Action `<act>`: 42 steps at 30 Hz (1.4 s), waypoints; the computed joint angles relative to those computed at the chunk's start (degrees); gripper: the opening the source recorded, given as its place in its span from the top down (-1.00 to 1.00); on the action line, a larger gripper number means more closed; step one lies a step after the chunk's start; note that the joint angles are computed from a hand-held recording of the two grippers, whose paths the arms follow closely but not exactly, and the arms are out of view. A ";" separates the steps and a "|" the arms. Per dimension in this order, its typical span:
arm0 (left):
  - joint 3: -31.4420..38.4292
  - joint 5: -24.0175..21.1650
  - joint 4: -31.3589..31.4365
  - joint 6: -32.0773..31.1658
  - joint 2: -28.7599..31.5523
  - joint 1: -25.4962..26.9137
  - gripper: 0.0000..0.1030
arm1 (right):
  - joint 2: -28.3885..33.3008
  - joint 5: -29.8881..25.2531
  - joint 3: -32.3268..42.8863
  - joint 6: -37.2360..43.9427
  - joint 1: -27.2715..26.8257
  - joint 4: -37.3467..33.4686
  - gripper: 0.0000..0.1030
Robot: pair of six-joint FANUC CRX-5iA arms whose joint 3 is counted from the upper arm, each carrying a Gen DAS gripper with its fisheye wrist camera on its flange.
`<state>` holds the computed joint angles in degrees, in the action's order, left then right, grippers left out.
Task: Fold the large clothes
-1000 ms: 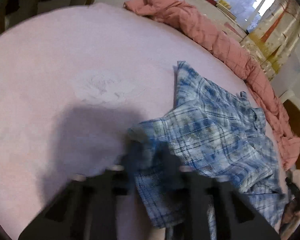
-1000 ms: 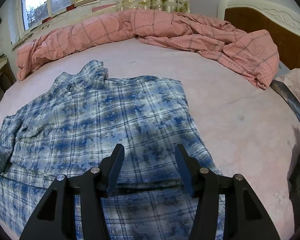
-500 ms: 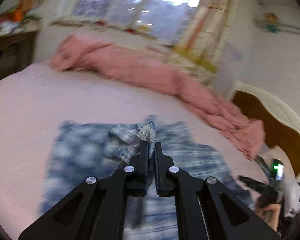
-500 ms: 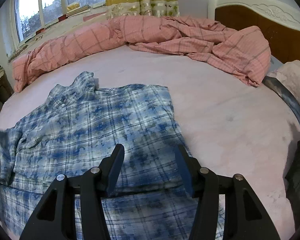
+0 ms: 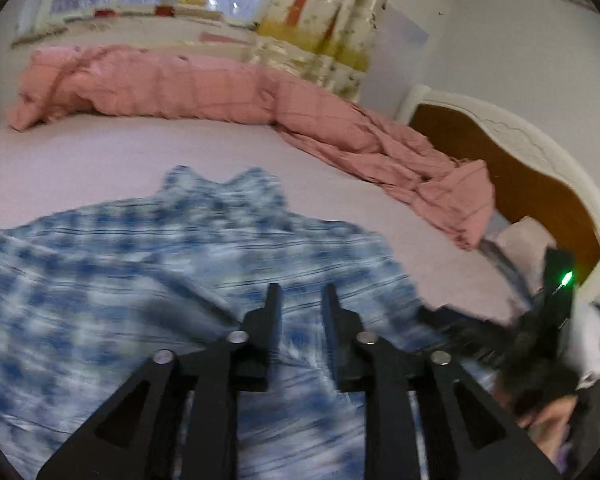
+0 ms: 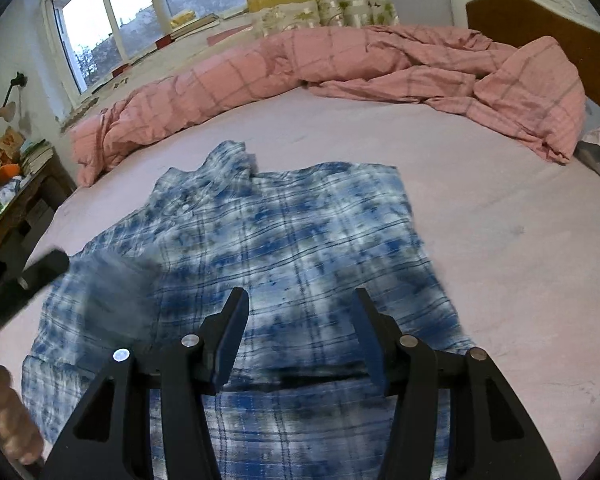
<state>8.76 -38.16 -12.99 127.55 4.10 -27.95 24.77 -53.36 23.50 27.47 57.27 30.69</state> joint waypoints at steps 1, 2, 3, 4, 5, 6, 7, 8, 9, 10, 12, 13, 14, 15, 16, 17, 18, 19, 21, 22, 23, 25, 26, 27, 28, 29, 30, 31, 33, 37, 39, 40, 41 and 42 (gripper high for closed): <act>-1.65 0.10 -2.47 2.06 -1.50 -0.03 0.29 | 0.27 -0.28 0.33 0.31 0.17 0.12 -0.07; -3.43 0.25 -4.90 4.49 -3.09 0.01 0.23 | 0.72 -1.01 0.97 0.70 0.54 0.56 -0.07; -5.22 0.11 -6.80 6.78 -4.62 0.24 0.23 | 0.90 -1.35 1.16 0.95 0.89 1.17 -0.07; -6.43 -1.13 -8.42 8.86 -5.78 0.48 0.23 | 0.98 -1.08 1.15 1.37 1.38 1.93 -0.07; -7.10 -2.88 -10.46 10.98 -6.49 0.54 0.23 | 0.82 -0.16 1.01 2.31 1.68 1.72 -0.07; -7.58 -5.38 -13.89 13.77 -7.48 0.12 0.23 | 0.88 0.76 1.45 3.87 1.89 0.42 -0.07; -8.40 -7.00 -17.22 16.40 -8.62 -0.70 0.23 | 1.08 1.87 2.33 6.24 1.97 -2.33 -0.07; -9.43 -7.99 -20.38 19.26 -9.82 -1.47 0.23 | 1.56 2.51 3.70 8.94 1.90 -5.68 -0.07; -10.15 -9.03 -23.61 22.68 -10.84 -2.16 0.23 | 2.24 2.46 5.30 11.47 1.77 -8.72 -0.07; -10.75 -9.35 -25.17 24.91 -11.50 -2.20 0.22 | 3.22 2.07 7.30 14.49 1.61 -12.29 -0.07; -12.55 -7.34 -23.95 25.62 -12.69 -0.23 0.22 | 5.13 1.06 10.18 18.32 1.54 -16.17 -0.07; -12.65 -7.42 -23.64 25.80 -12.61 0.31 0.22 | 6.25 0.31 11.60 19.69 1.59 -17.21 -0.06; -12.15 -8.95 -24.31 27.09 -12.18 0.12 0.22 | 7.56 -0.73 13.17 20.76 1.61 -17.96 -0.03; -11.79 -10.57 -25.28 28.74 -11.88 -0.25 0.22 | 8.86 -2.02 14.86 21.63 1.53 -18.88 0.02; -11.82 -11.24 -25.65 29.39 -11.88 -0.30 0.22 | 9.62 -2.75 15.78 22.22 1.39 -19.76 0.04; -11.84 -11.49 -25.67 29.47 -11.86 -0.14 0.22 | 11.15 -4.45 18.04 23.19 1.10 -21.53 0.05; -11.98 -11.67 -25.84 29.68 -12.10 -0.03 0.22 | 12.85 -6.77 20.70 23.85 0.90 -22.85 0.05; -12.11 -11.74 -26.23 30.26 -12.34 -0.02 0.22 | 13.93 -8.27 22.08 24.05 0.90 -22.88 0.06; -13.00 -10.66 -25.89 30.61 -13.20 0.53 0.22 | 14.69 -8.49 22.21 23.76 1.72 -19.91 0.11; -13.41 -9.99 -25.34 30.60 -13.49 0.95 0.22 | 14.92 -8.65 22.32 23.70 2.08 -18.88 0.40; -13.69 -9.65 -24.86 30.64 -13.67 1.30 0.22 | 14.89 -8.13 22.00 23.84 2.38 -17.95 0.64; -13.77 -10.05 -24.32 30.96 -13.61 1.83 0.22 | 14.50 -6.26 20.43 20.84 2.75 -15.38 0.93; -13.43 -11.22 -24.86 31.95 -13.39 1.60 0.22 | 13.73 -3.90 18.15 17.51 2.99 -12.22 0.93; -13.10 -12.44 -25.64 32.93 -13.22 1.25 0.22 | 12.41 -0.56 14.62 13.85 3.30 -7.21 0.93; -13.06 -12.94 -26.07 33.35 -13.30 1.12 0.22 | 11.24 1.86 11.72 11.14 3.53 -3.03 0.94; -13.02 -13.36 -26.16 33.39 -13.39 1.16 0.22 | 9.55 4.81 7.79 7.56 3.68 2.49 0.94; -12.74 -14.19 -26.39 33.59 -13.31 1.05 0.22 | 7.69 7.73 3.23 2.36 3.70 9.85 0.94; -12.26 -15.36 -26.50 33.60 -13.00 0.97 0.22 | 6.87 8.22 1.08 -1.17 3.72 14.61 0.94; -11.26 -17.67 -25.67 32.54 -11.92 1.28 0.22 | 7.90 3.88 1.94 -3.25 3.66 18.64 0.94; -10.28 -20.86 -23.38 31.39 -10.06 2.68 0.22 | 11.68 -1.99 9.06 2.17 1.69 8.29 0.93; -10.29 -21.80 -22.98 31.73 -9.81 3.10 0.22 | 11.81 -1.57 10.35 3.62 0.59 3.48 0.93; -10.53 -21.91 -22.89 32.33 -9.96 3.33 0.22 | 11.49 -1.20 9.95 3.33 0.53 3.47 0.94; -11.06 -21.51 -22.61 32.77 -10.35 3.68 0.22 | 10.78 -0.52 8.66 2.24 0.54 4.59 0.94; -11.74 -20.75 -22.05 33.02 -10.93 4.25 0.22 | 10.39 -0.12 7.53 0.65 0.65 7.13 0.94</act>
<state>-2.98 -58.91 -35.04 160.57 -6.83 -23.70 35.16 -53.48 31.03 28.12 57.92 37.82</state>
